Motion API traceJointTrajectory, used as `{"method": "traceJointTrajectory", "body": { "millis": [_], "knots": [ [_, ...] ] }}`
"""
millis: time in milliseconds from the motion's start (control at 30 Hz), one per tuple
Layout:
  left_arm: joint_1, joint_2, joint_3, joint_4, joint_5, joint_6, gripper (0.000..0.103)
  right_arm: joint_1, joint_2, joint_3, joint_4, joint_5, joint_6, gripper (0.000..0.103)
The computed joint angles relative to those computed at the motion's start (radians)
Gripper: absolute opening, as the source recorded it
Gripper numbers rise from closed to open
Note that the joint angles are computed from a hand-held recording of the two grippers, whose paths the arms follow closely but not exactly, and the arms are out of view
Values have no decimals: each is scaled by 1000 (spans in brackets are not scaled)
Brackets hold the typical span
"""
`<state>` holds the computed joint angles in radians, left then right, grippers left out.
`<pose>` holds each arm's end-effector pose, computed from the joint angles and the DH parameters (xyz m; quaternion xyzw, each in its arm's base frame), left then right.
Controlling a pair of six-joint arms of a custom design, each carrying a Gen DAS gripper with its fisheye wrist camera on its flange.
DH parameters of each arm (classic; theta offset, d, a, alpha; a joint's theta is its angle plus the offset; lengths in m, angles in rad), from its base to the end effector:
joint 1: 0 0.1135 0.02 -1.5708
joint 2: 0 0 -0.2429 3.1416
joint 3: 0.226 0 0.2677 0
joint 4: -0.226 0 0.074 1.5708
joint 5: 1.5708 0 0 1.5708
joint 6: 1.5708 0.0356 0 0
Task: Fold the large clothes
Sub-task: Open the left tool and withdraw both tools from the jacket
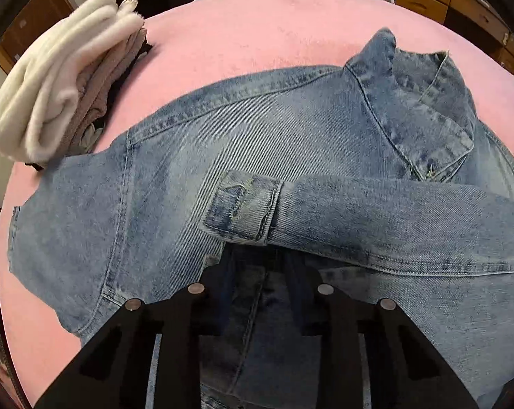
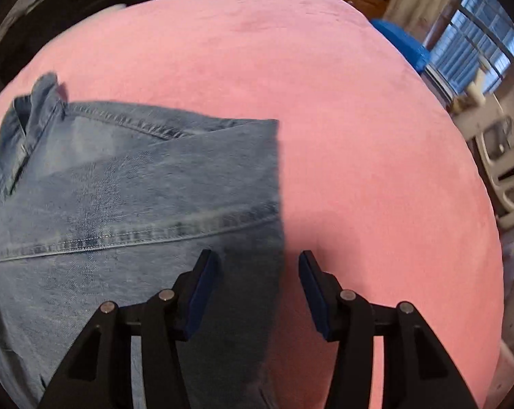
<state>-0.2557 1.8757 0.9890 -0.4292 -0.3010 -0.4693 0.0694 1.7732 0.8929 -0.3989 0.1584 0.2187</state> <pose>0.3234 -0.0736 0.0764 -0.1235 0.9731 0.0945 0.1702 0.3123 0.0161 0.0840 0.0850 0.9827 -0.0567 0.1546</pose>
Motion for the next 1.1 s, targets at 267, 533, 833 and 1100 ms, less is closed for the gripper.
{"method": "traceJointTrajectory", "body": {
  "millis": [267, 533, 833, 1100],
  "knots": [
    [47, -345, -129, 5, 41, 74, 32, 91, -426, -160, -64, -52, 37, 50],
    [24, -620, -81, -200, 84, 126, 72, 278, -595, -57, -217, 3, 139, 50],
    [3, -858, 51, -534, 61, 165, 73, 491, -706, 101, -402, 112, 227, 50],
    [249, -1082, 148, -803, 165, 372, 73, 746, -754, 204, -533, 245, 360, 51]
  ]
}}
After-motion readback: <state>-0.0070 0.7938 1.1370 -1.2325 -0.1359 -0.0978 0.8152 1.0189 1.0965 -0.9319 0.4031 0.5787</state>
